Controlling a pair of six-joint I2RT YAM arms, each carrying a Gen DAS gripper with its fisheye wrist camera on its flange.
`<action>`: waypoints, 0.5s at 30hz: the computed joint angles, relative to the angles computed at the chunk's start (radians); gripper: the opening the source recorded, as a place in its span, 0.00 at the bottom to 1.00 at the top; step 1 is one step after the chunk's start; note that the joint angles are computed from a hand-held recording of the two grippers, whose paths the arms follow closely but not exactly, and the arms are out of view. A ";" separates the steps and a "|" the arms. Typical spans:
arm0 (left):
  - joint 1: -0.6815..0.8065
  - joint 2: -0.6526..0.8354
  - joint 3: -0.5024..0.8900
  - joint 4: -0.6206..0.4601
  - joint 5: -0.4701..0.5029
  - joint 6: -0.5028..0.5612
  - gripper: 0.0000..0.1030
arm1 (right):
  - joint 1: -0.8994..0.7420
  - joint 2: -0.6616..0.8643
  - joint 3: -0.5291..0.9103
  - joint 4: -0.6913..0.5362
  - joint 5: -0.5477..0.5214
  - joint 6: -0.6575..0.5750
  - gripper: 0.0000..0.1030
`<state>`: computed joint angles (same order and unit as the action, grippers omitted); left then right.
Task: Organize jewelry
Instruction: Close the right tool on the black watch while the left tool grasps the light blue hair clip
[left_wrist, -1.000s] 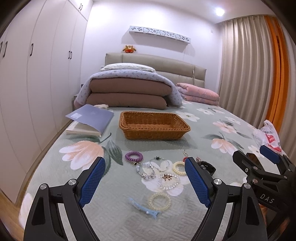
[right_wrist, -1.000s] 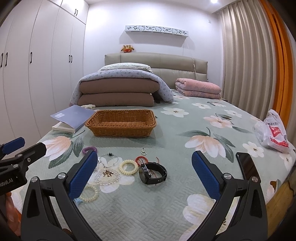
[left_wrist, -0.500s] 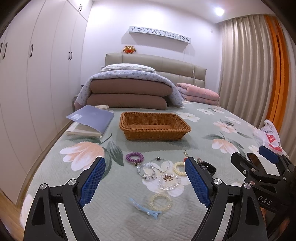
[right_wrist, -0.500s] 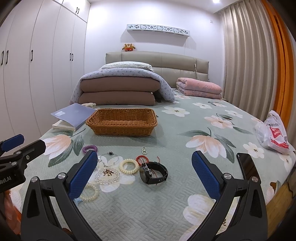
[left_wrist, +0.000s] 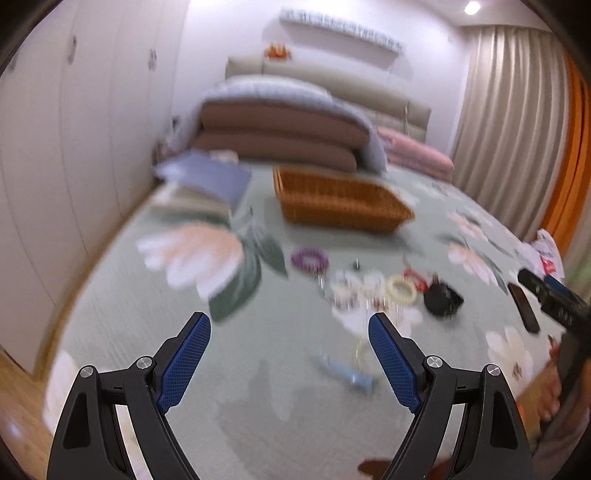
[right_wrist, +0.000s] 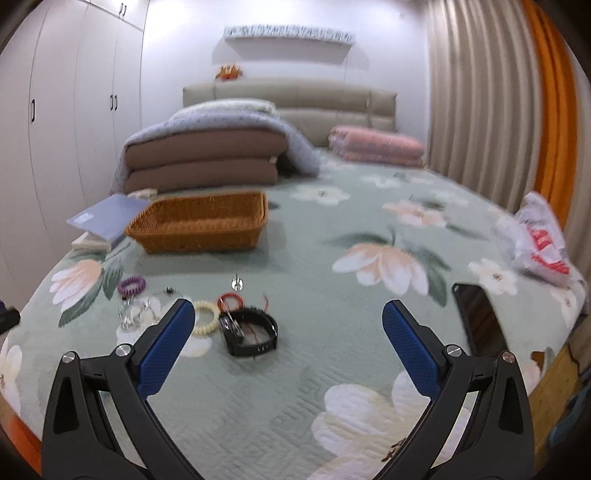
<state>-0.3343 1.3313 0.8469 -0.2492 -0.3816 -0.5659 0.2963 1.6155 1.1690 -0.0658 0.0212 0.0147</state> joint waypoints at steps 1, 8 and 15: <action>0.015 0.012 -0.003 -0.002 0.042 -0.003 0.85 | -0.028 0.042 0.054 -0.056 -0.059 -0.008 0.99; 0.069 0.147 0.021 0.010 0.252 -0.041 0.85 | -0.110 0.322 0.423 -0.388 -0.254 -0.119 0.71; 0.050 0.226 0.063 -0.006 0.257 -0.117 0.74 | -0.089 0.563 0.740 -0.593 -0.290 -0.185 0.50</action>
